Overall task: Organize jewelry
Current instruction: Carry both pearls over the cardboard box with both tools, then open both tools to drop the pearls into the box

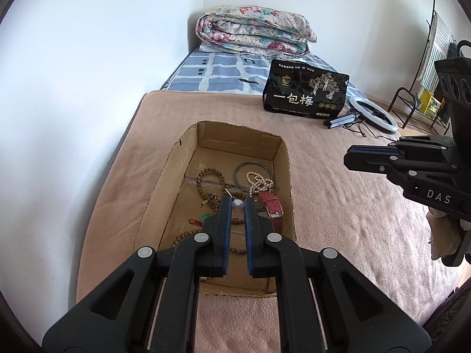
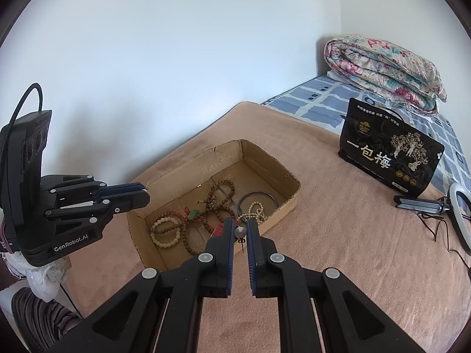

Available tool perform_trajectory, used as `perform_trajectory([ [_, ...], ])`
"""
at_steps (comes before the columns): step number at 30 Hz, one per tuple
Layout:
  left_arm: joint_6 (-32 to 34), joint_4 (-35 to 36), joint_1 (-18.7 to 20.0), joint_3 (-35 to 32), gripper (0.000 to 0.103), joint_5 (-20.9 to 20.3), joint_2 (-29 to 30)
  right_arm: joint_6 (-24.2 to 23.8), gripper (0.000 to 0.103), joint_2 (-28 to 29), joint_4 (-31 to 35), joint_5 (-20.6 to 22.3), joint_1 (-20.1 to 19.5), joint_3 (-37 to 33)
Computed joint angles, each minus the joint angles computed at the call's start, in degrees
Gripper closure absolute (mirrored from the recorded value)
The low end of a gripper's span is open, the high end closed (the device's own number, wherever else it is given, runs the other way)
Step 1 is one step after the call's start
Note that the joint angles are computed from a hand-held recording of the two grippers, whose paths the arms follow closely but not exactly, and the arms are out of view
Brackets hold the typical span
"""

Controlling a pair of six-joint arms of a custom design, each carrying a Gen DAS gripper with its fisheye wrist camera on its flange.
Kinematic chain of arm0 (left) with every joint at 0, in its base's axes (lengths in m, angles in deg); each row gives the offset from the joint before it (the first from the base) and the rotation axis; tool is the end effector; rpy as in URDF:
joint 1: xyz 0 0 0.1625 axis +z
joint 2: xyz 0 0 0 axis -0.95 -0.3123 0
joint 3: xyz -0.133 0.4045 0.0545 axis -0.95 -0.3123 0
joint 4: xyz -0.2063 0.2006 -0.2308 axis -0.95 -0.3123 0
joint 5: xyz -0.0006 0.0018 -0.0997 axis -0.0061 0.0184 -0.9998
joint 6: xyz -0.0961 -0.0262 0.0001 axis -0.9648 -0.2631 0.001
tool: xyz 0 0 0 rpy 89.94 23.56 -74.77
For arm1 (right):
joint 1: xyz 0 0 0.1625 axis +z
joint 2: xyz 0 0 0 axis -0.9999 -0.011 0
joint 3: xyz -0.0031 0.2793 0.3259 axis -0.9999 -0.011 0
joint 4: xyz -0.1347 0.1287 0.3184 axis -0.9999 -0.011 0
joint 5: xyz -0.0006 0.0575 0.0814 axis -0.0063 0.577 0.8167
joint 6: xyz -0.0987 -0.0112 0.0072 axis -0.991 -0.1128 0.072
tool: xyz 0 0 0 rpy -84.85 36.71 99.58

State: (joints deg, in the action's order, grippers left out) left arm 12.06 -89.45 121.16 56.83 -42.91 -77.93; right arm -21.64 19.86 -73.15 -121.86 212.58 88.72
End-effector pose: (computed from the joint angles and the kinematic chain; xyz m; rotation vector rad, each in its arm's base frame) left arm -0.1490 -0.4955 0.4441 0.4126 2.3341 -0.8823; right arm 0.4917 -0.5838 0.0969 1.1184 -2.4663 0.5264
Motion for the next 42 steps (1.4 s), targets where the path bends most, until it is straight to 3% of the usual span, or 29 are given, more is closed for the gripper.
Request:
perform_trajectory([
  [21,0.5,-1.5,2.4,-0.3,0.096,0.5,0.2,0.0,0.096,9.1,6.2,1.6,-0.1,-13.4],
  [23,0.6,-1.6,2.4,-0.3,0.096,0.4,0.2,0.0,0.081,9.4,6.2,1.4,0.0,-13.8],
  [27,0.6,-1.6,2.6,-0.4,0.095,0.9,0.2,0.1,0.069,9.7,5.3,0.8,0.2,-14.1],
  [28,0.4,-1.5,2.7,-0.4,0.086,0.9,0.2,0.3,0.057,9.8,5.1,0.5,0.2,-14.2],
  [29,0.4,-1.8,2.8,-0.4,0.067,1.1,0.2,0.5,0.040,9.9,4.5,0.1,0.3,-14.2],
  [31,1.1,-3.9,2.7,0.3,0.048,1.6,0.0,0.4,0.024,9.6,2.3,-0.2,0.4,-13.4],
  [32,1.2,-4.5,2.5,0.6,0.045,2.0,-0.1,0.3,0.018,9.6,1.4,-0.4,0.5,-13.1],
  [38,0.9,-4.9,1.8,1.0,0.030,3.4,-0.3,0.8,0.000,9.6,-1.0,-2.4,0.8,-12.7],
  [42,1.1,-4.9,1.3,1.2,0.030,3.8,-0.2,1.4,0.000,9.5,-1.8,-3.9,0.9,-12.5],
])
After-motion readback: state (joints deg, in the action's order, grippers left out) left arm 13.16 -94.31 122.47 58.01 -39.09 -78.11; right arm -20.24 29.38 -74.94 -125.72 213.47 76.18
